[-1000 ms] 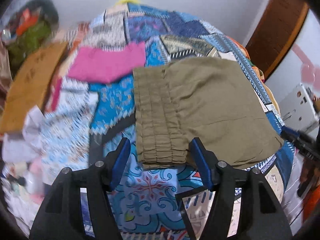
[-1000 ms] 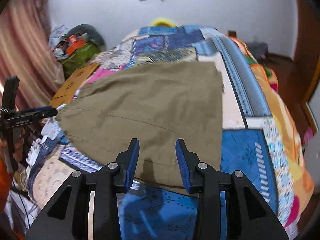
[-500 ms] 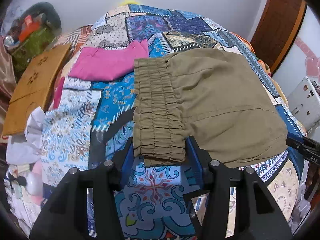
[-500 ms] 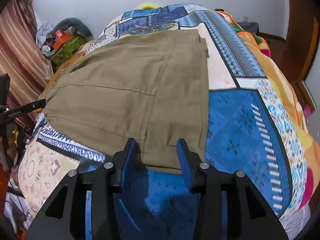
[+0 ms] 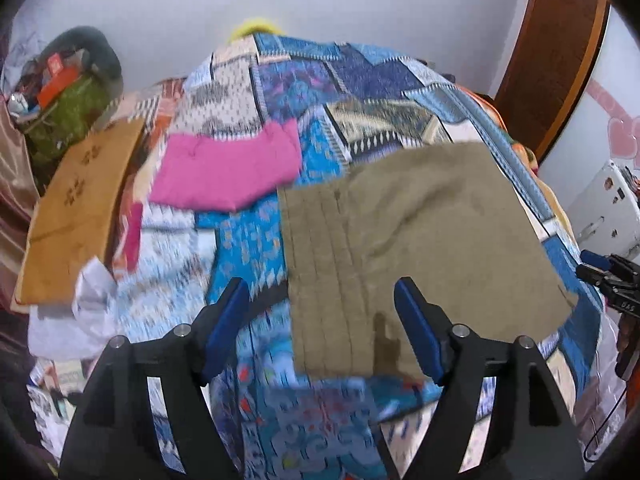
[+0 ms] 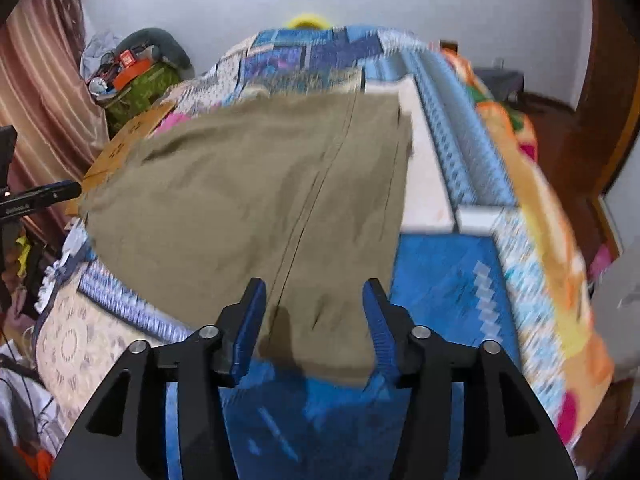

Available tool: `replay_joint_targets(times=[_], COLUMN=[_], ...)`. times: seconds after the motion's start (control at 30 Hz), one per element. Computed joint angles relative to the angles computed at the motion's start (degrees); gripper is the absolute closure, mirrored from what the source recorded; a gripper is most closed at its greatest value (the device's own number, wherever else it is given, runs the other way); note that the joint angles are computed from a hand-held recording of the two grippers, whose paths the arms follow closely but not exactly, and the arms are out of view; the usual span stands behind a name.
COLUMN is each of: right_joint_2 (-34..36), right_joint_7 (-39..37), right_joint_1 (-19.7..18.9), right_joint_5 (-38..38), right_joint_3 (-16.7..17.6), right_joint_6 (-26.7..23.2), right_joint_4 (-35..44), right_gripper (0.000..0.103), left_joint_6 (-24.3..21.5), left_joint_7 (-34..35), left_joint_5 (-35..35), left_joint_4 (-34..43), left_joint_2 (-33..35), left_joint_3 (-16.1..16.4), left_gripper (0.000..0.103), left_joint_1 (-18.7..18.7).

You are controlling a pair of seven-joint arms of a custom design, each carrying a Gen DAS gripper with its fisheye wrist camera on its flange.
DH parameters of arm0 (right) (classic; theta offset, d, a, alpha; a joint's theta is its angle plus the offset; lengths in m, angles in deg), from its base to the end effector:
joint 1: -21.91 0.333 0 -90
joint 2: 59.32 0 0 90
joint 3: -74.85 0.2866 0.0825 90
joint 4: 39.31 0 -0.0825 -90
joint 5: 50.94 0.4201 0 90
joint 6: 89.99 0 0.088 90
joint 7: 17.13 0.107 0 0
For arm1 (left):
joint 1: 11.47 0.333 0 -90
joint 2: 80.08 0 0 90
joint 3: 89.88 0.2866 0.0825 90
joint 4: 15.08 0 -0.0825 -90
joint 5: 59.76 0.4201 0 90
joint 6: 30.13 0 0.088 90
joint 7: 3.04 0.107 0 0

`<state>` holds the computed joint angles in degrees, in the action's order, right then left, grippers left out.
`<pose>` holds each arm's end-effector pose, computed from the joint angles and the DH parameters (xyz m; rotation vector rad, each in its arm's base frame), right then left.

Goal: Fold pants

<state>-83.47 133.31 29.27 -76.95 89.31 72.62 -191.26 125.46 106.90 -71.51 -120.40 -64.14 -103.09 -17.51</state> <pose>0.4312 0.1924 0.3860 -1.5499 2.0350 -0.5300 0.6591 -0.2114 0.4033 -1.4057 2.3565 -0.7965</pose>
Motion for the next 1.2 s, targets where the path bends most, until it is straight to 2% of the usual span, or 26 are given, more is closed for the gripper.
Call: replay_joint_targets(times=[0.13,0.3,0.5,0.63,0.67,0.8,0.9,0.97,1.0,1.07,1.1,1.13,1.2], right_joint_2=[1.6,7.2,15.7,23.1,24.5,31.2,35.4,37.9,39.2,40.1,40.2,40.2,40.3], right_joint_7=[1.5,2.8,3.6,2.5,2.3,-3.3,-7.6,-14.0,-18.8,-19.9,-19.1,-16.7,-10.8], right_joint_1=[-4.3,-7.8,-7.3,-6.0,-5.6,-4.0,-3.3,-4.9,-6.7,-6.3,-4.9,-2.4,3.6], right_joint_5=[-5.0,-12.1,-18.0,-20.1,-20.4,-15.3,-10.5,-1.8,4.5,7.5,6.9,4.7,-1.9], right_joint_3=[1.0,-0.3,-5.0,-9.0,-9.9,-12.9,-14.4,-12.9,-10.8,-11.4,-12.9,-15.5,-21.6], right_joint_6=[0.2,0.8,0.9,1.6,1.9,2.0,2.4,3.4,3.5,5.2,6.2,5.7,4.0], right_joint_4=[2.9,8.2,16.0,22.9,24.0,29.9,33.4,35.0,35.8,35.7,35.5,35.6,35.8], right_gripper=[0.052,0.05,0.05,0.05,0.05,0.05,0.05,0.05,0.05,0.056,0.077,0.091,0.096], left_joint_6=[-1.8,-7.0,-14.9,-23.0,-23.9,-26.4,-25.8,-23.5,-21.8,-18.6,-17.3,-16.8,-17.5], left_joint_7=[-4.4,-8.4,-9.6,-7.8,-7.9,-8.5,-8.4,-8.3,-8.4,-9.4,-10.7,-11.6,-13.8], left_joint_5=[4.4,8.6,10.7,6.8,6.5,6.0,5.0,4.5,4.3,4.5,4.6,4.4,4.3], left_joint_4=[8.7,22.1,36.9,47.7,49.1,55.5,55.6,53.0,50.7,47.4,46.1,45.6,46.7], left_joint_2=[6.1,16.0,27.0,34.4,35.3,40.0,40.5,39.2,38.0,36.2,35.5,35.3,36.3], left_joint_3=[1.5,2.4,2.4,-0.3,-0.1,0.3,0.0,-0.1,-0.1,0.5,1.0,1.0,1.2], left_gripper=[0.027,0.026,0.026,0.026,0.026,0.026,0.026,0.026,0.027,0.029,0.03,0.03,0.03], left_joint_1=[-2.0,-3.7,-4.7,-3.3,-3.6,-4.4,-4.0,-3.6,-3.4,-3.4,-3.4,-3.2,-3.0])
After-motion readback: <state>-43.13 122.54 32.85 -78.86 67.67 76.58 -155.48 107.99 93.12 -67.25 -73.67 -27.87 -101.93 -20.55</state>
